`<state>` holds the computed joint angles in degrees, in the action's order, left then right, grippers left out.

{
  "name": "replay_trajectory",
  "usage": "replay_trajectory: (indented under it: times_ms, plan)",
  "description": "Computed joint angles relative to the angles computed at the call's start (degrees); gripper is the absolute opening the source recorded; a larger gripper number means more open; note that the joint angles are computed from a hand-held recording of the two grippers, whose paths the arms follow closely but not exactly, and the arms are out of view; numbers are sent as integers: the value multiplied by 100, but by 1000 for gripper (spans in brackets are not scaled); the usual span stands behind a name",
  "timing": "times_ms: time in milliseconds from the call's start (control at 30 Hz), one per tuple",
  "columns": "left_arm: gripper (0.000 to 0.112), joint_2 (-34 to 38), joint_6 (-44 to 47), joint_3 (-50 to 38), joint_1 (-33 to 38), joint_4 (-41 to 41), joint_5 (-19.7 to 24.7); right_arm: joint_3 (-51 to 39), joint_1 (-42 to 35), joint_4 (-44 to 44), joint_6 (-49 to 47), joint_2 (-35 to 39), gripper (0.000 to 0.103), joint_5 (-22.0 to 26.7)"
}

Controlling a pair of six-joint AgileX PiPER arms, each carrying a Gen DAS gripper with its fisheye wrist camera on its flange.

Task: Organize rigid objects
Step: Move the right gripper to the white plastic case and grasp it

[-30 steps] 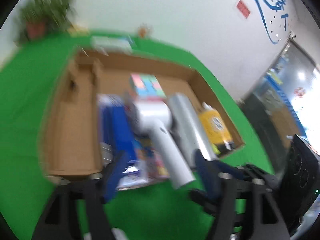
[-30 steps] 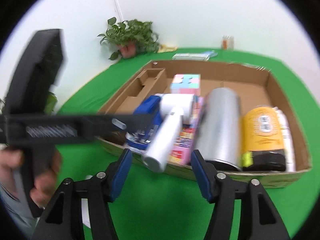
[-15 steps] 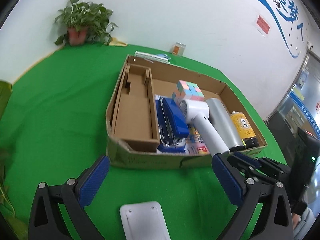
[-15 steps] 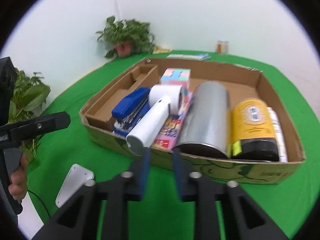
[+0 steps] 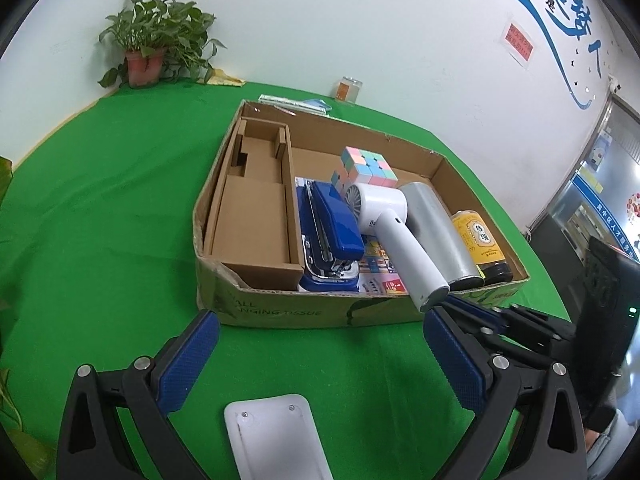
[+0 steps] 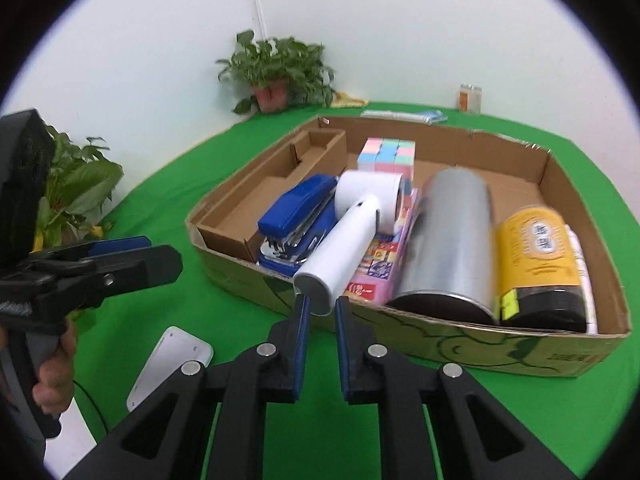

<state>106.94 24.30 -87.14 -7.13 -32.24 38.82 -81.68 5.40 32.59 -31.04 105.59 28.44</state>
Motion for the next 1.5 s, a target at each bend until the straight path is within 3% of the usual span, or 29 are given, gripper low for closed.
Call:
replay_trajectory:
  times_ms: [367, 600, 800, 1033, 1100, 1167, 1200, 1267, 1300, 1500]
  plan:
    - [103, 57, 76, 105, -54, -58, -122, -567, 57, -321, 449, 408, 12, 292]
    - [103, 75, 102, 225, -12, -69, -128, -831, 189, -971, 1164, 511, 12, 395]
    - [103, 69, 102, 325, 48, -94, -134, -1245, 223, -1342, 1635, 679, 15, 802]
    - [103, 42, 72, 457, 125, -41, -185, -1718, 35, -975, 1484, 991, 37, 1271]
    - [103, 34, 41, 520, 189, 10, -183, -1586, 7, -800, 1293, 911, 46, 1199]
    - [103, 17, 84, 590, 286, -26, -157, -1150, 8, -381, 781, 663, 81, 875]
    - [103, -1, 93, 641, 338, -25, -145, -768, 6, 23, 306, 452, 87, 643]
    - [103, 19, 135, 697, 469, -49, -2, 47, 130, 373, -266, 13, 90, 89]
    - [103, 52, 154, 694, 544, -83, 136, 220, 147, 526, -484, -74, 90, 69]
    - [99, 515, 753, 650, 1213, -1065, 1648, 1252, 46, 1884, -2013, -410, 90, 652]
